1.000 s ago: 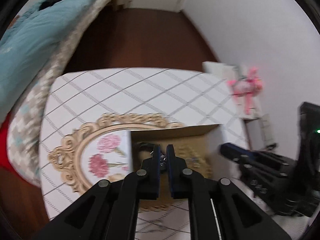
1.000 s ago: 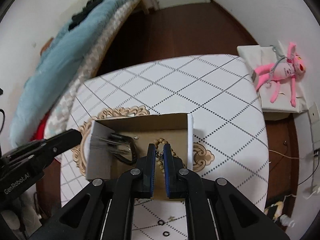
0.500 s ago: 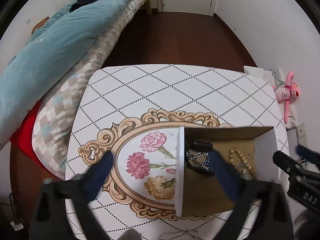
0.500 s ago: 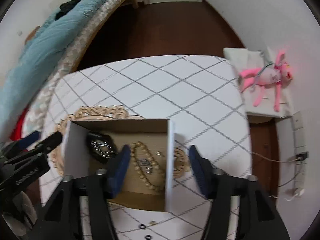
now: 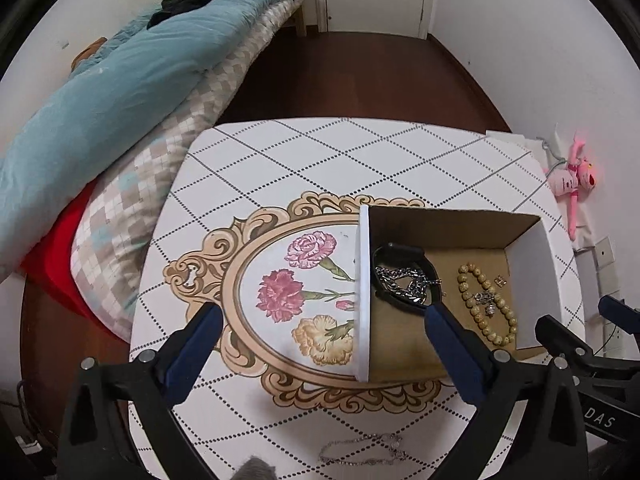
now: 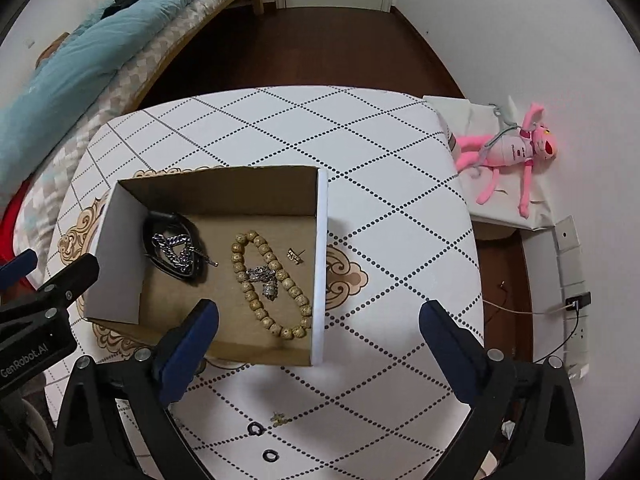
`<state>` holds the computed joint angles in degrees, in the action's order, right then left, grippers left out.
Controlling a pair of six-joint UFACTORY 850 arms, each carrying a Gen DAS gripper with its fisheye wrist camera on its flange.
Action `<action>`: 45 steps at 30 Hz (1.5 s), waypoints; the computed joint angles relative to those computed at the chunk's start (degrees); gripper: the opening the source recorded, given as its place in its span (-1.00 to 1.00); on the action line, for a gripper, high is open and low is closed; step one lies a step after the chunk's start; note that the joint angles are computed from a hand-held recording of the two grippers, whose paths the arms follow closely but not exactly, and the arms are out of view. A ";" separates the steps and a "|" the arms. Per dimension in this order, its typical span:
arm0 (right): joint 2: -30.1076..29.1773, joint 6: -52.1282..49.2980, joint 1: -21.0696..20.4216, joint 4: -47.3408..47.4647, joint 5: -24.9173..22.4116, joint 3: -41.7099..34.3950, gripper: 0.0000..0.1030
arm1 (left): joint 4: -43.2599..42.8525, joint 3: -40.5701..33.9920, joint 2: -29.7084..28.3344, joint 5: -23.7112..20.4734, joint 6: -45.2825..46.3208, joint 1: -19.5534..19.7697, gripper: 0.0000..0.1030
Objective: Organize jewelry
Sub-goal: 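Lift both open tools up away from the box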
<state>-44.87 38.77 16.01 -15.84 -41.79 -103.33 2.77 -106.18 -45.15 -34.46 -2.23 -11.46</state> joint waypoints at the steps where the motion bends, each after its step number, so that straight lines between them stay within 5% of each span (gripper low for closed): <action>1: 0.63 0.59 0.11 -0.47 0.49 0.75 0.97 | 0.06 0.80 0.76 0.50 -0.24 0.05 1.00; 11: 10.15 10.85 2.87 -9.11 5.21 10.08 0.97 | 1.56 13.89 12.25 8.36 -1.10 0.66 1.00; 24: 20.09 25.54 6.88 -21.80 4.98 17.53 0.97 | -2.60 22.55 21.71 12.84 3.45 1.69 1.00; 37: 25.22 30.15 8.52 -24.97 4.66 21.57 0.97 | -9.54 24.97 25.63 13.56 10.48 1.66 1.00; 45: 24.26 25.18 7.25 -16.89 5.83 23.31 0.97 | 0.21 27.41 24.15 13.05 0.46 1.57 1.00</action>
<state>-20.61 63.95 23.26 -32.74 -35.96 -80.03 2.98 -78.77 -21.00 -21.41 -1.78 -9.89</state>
